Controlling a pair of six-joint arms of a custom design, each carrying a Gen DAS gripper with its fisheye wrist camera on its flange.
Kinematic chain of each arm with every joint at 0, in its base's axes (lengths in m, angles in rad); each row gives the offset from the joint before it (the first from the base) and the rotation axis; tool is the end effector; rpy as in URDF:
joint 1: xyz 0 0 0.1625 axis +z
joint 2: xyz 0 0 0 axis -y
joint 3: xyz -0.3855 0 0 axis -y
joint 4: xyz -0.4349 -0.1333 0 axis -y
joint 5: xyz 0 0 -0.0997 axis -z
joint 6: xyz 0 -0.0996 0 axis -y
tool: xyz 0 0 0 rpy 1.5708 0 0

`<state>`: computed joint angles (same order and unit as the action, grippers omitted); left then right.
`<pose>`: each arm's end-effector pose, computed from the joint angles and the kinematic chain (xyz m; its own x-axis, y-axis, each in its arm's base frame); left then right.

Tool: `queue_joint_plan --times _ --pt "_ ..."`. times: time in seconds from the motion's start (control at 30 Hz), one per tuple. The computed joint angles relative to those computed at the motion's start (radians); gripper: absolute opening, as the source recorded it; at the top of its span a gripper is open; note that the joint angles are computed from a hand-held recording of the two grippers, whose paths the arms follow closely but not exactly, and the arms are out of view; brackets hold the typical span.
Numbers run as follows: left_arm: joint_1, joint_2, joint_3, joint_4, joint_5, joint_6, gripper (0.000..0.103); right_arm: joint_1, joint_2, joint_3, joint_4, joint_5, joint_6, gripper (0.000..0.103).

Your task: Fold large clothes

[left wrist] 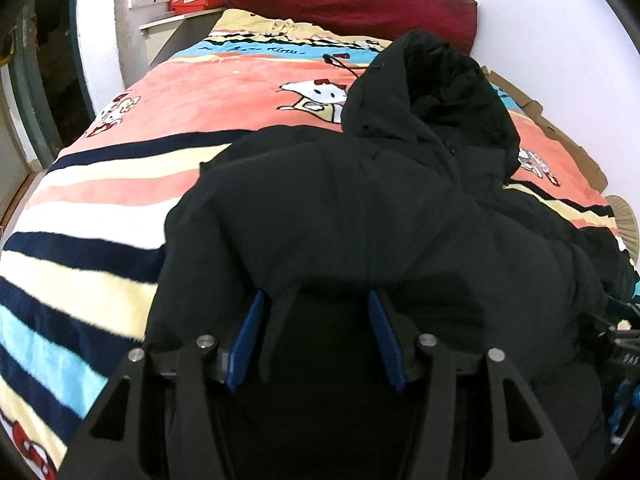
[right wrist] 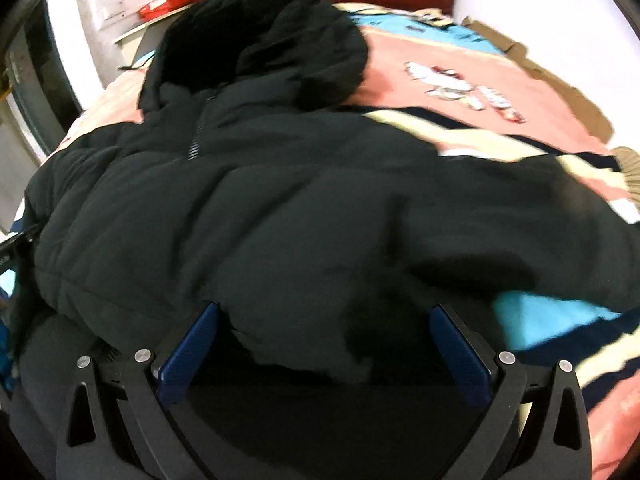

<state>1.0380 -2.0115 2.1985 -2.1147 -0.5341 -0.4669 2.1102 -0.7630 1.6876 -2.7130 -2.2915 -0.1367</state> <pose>-0.0013 -0.4334 0.4176 -0.7422 -0.3637 -0.5629 0.1589 0.7205 -0.6750 0.3939 -0.5264 0.0302 -0.6428 -0.3754 0.6678 -0.5947 0.7940 -0.1261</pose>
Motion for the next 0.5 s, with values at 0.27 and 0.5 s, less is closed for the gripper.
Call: queue_joint_plan --times 0.27,0.5 --pt "-0.100 -0.091 0.028 0.154 0.078 -0.127 0.052 -0.065 -0.195 0.095 -0.132 -0.123 -0.064 0.102" --pt "-0.135 -0.125 0.061 0.074 0.041 -0.139 0.052 -0.237 -0.342 0.117 -0.232 -0.147 0.062 0.099"
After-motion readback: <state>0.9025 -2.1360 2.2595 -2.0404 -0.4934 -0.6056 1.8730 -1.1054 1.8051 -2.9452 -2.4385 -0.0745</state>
